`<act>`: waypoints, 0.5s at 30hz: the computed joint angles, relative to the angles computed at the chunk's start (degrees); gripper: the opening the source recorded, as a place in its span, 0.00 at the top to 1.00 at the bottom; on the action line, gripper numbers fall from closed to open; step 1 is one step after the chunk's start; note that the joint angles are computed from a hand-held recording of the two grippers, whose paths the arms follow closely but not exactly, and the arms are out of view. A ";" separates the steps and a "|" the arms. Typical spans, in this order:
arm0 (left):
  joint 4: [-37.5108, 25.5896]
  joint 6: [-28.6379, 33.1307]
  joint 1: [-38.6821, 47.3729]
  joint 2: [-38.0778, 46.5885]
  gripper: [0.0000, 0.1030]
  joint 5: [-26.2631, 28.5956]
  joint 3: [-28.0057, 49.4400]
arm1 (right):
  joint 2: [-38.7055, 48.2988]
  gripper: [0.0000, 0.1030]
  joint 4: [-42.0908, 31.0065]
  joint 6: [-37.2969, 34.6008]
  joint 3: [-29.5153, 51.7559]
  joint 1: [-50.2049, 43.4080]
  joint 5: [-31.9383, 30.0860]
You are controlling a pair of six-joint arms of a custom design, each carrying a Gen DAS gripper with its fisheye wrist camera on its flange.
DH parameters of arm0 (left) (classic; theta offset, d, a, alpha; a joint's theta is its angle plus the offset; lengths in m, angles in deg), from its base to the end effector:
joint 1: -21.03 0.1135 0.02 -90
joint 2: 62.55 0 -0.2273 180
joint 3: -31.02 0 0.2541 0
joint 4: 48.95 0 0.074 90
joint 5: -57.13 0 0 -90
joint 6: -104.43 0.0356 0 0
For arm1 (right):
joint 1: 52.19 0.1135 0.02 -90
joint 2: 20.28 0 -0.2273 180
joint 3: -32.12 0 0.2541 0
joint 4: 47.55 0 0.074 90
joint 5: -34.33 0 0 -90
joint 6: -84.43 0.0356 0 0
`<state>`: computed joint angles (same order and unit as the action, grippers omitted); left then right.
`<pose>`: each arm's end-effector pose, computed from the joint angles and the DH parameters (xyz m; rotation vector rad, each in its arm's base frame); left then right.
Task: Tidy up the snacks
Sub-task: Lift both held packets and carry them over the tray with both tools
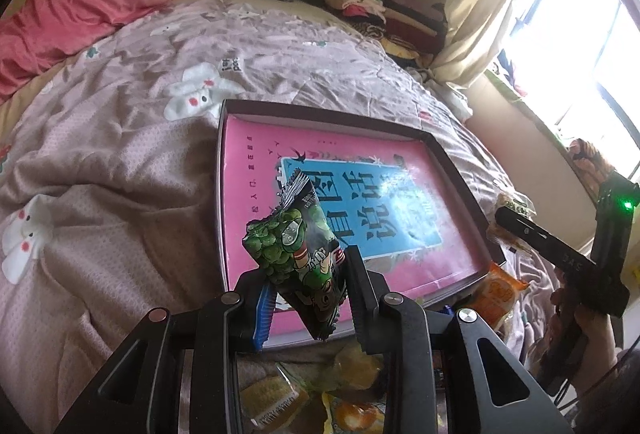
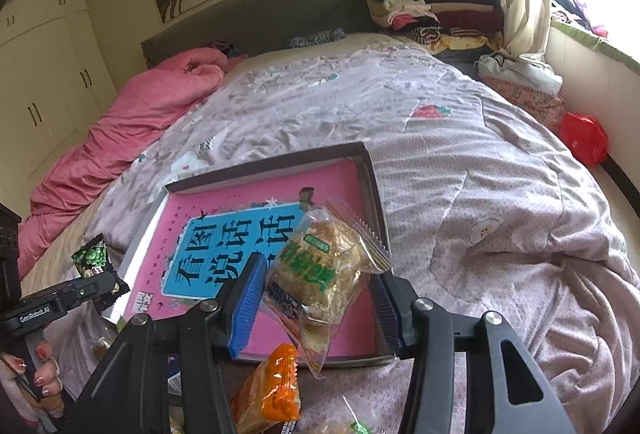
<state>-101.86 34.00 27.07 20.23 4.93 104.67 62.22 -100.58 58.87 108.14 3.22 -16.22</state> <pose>0.2909 0.0088 0.2085 0.4952 2.4045 -0.6817 0.1857 0.2294 0.2227 0.4036 2.2666 0.1287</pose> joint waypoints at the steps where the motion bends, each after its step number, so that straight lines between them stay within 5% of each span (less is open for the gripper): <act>1: -0.04 0.09 -0.12 0.36 0.68 -0.15 0.12 | 0.25 0.50 0.11 0.00 0.02 -0.17 -0.14; 15: -0.17 1.00 -2.40 2.87 0.68 -2.87 0.47 | 3.54 0.50 2.57 -1.85 -0.10 -3.73 -5.51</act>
